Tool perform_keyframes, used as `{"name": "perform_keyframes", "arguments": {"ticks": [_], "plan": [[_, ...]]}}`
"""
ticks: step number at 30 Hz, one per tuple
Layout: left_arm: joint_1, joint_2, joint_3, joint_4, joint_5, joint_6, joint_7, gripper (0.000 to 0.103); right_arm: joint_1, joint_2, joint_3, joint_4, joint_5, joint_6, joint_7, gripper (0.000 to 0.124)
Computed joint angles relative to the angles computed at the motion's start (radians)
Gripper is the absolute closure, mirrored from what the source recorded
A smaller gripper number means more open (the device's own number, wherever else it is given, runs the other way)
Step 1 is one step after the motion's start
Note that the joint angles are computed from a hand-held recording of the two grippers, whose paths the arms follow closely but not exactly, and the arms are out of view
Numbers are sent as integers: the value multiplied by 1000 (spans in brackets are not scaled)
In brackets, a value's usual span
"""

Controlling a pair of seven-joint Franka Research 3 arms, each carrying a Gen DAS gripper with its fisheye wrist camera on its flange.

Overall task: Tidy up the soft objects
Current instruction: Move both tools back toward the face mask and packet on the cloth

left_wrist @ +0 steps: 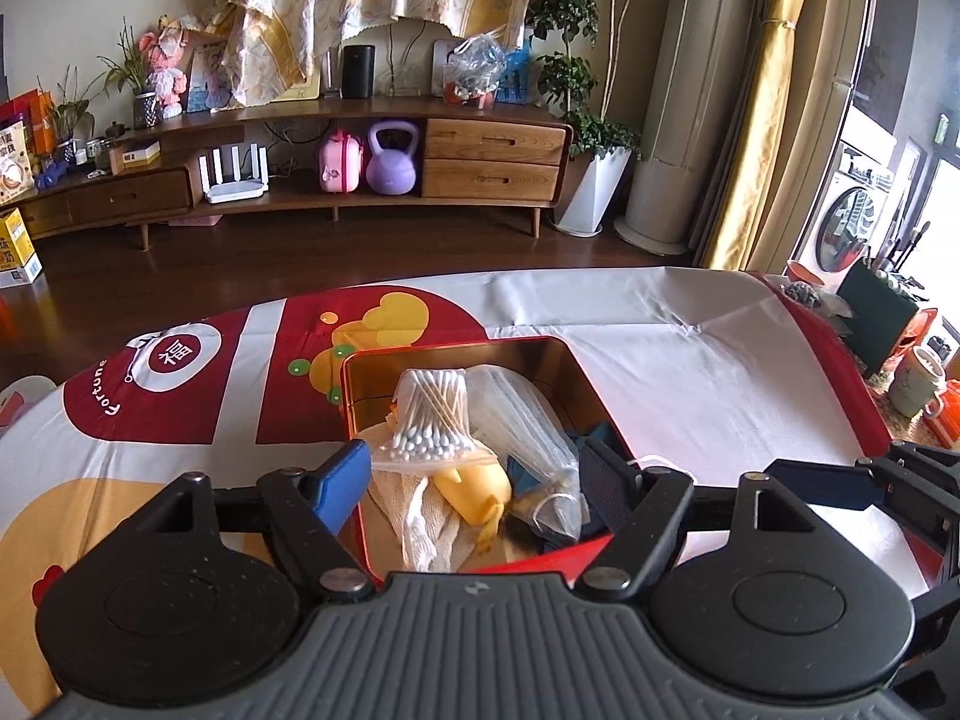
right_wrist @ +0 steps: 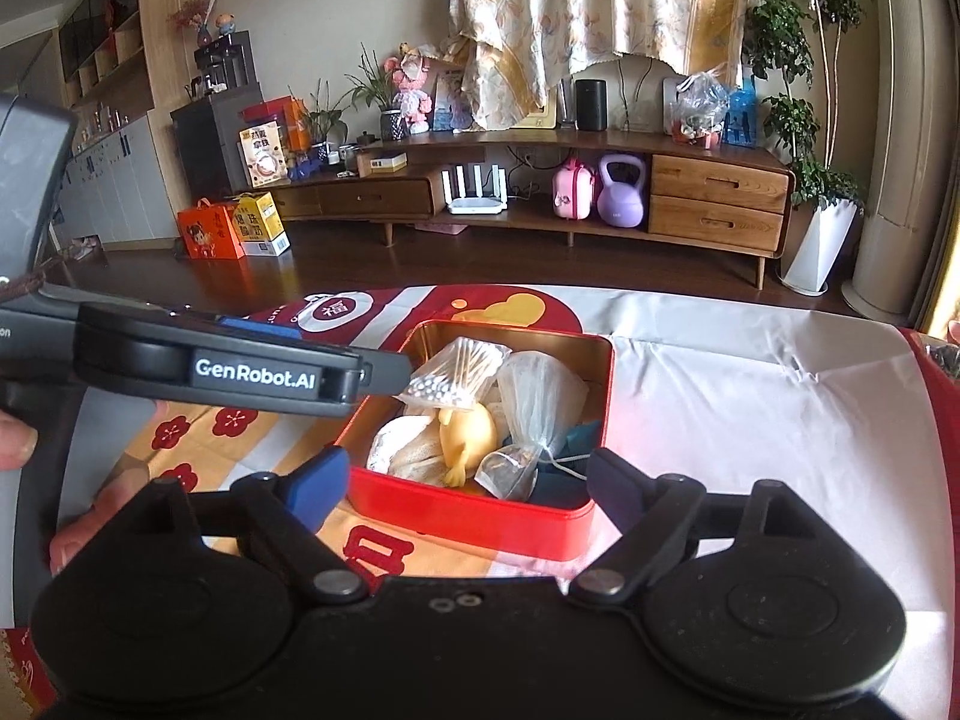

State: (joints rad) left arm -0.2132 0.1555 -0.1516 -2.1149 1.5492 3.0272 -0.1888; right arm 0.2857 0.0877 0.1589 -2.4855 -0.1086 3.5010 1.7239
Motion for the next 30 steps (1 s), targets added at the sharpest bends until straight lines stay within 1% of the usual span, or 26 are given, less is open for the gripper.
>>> {"name": "perform_keyframes", "arguments": {"ticks": [2,5,7,9,10,13,17,19,21,22,23,24,27,30], "plan": [[-3,-26,-4,-22,32,4,-38,24,11,-20,-5,-23,24,9,-17,34],[-2,-60,-17,-52,37,2,-53,21,16,-47,-13,-55,16,19,-6,32],[-4,-84,-27,-73,52,-6,-74,21,29,-65,-22,-78,34,29,-17,30],[-3,-104,-35,-92,40,-11,-72,19,34,-80,-33,-99,13,40,3,29],[-3,-114,-39,-100,40,-10,-77,17,41,-91,-35,-114,25,48,-5,28],[-2,-146,-49,-126,66,-12,-112,17,55,-118,-51,-150,21,69,3,25],[-1,-180,-60,-163,68,-9,-127,16,70,-153,-69,-196,21,100,9,22],[-4,-203,-68,-191,44,-25,-112,16,76,-169,-83,-215,7,111,29,22],[-8,-221,-77,-215,22,-47,-95,13,81,-182,-90,-235,10,119,36,22],[-9,-229,-81,-227,6,-53,-86,5,84,-190,-97,-247,1,125,47,22],[-9,-237,-82,-238,-14,-51,-74,0,86,-196,-103,-254,-4,126,56,22],[-7,-243,-84,-247,-18,-46,-78,0,87,-203,-102,-264,8,127,55,22],[2,-260,-84,-266,41,-8,-163,0,92,-218,-103,-291,28,139,55,22],[2,-275,-84,-284,99,4,-239,0,92,-237,-75,-321,107,153,-1,22]]}}
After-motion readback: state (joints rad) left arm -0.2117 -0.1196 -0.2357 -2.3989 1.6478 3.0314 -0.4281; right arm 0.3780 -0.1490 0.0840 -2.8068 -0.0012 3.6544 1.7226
